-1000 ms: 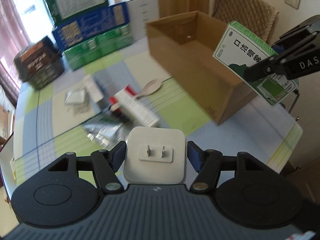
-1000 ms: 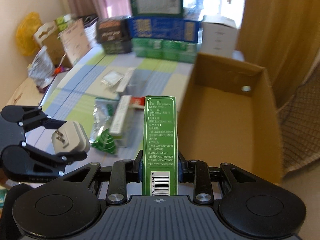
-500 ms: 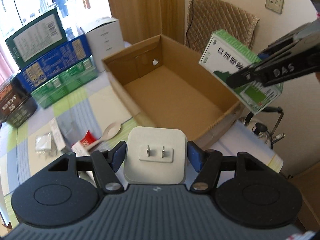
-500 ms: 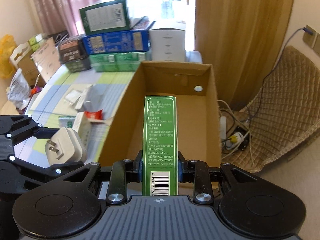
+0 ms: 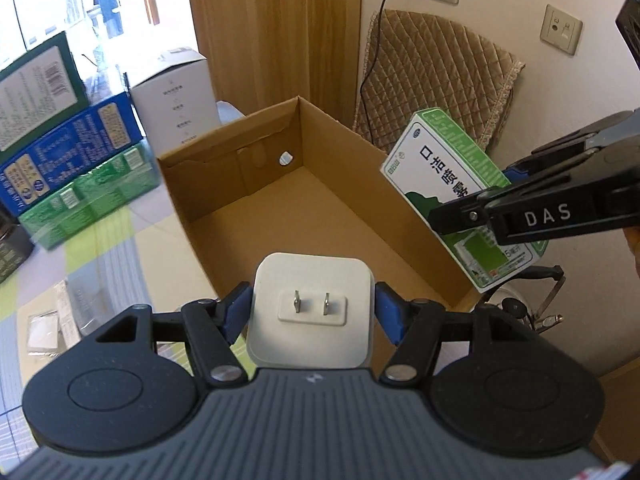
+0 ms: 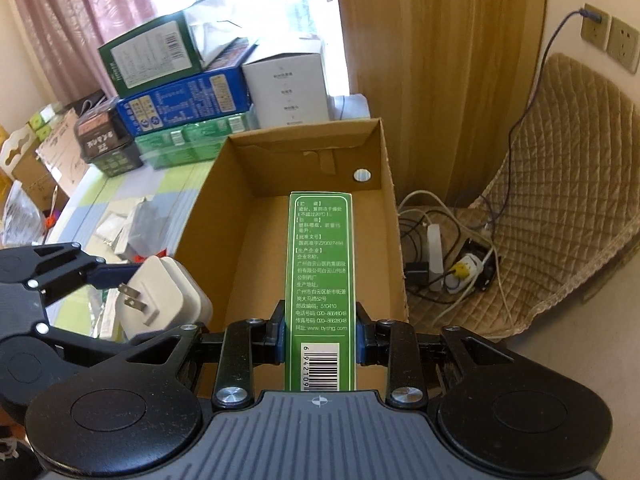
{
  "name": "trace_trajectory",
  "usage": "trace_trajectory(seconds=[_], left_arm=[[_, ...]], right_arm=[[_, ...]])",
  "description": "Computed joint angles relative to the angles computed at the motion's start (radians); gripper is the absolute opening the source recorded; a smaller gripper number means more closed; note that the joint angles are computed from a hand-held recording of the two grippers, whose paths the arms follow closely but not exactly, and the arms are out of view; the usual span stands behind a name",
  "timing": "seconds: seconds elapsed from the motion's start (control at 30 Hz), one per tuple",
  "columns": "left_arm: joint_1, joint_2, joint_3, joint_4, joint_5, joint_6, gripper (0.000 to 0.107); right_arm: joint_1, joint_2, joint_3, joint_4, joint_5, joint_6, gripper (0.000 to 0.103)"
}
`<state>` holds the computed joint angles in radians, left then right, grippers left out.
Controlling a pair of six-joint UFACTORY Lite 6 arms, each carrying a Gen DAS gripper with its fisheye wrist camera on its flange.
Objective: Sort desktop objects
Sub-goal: 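Carry the plug adapter and green box into the cardboard box with both tools, then open both tools to drop the items and withdraw to the table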
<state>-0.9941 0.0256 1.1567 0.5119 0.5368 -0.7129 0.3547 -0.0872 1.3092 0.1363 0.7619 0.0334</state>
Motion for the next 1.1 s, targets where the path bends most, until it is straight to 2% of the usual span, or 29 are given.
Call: trace_trajectory(seconds=[0.4,0.7,1.1], left_arm=[[0.054,0.18,0.049,-0.034,-0.111,0.077,0.06],[0.05,0.093,-0.042,0.068,-0.109,0.009,0.06],[0.066,-0.033,-0.146,0.061,-0.114,0.021,0.06]], right_arm=[[-0.038,0.106,-0.009,0.06,-0.066,-0.062,0.028],[-0.022,0.114,-0.05,0.06,-0.097,-0.059,0.028],[-0.026,0.129,-0.061,0.073,-0.157,-0.061,0.029]])
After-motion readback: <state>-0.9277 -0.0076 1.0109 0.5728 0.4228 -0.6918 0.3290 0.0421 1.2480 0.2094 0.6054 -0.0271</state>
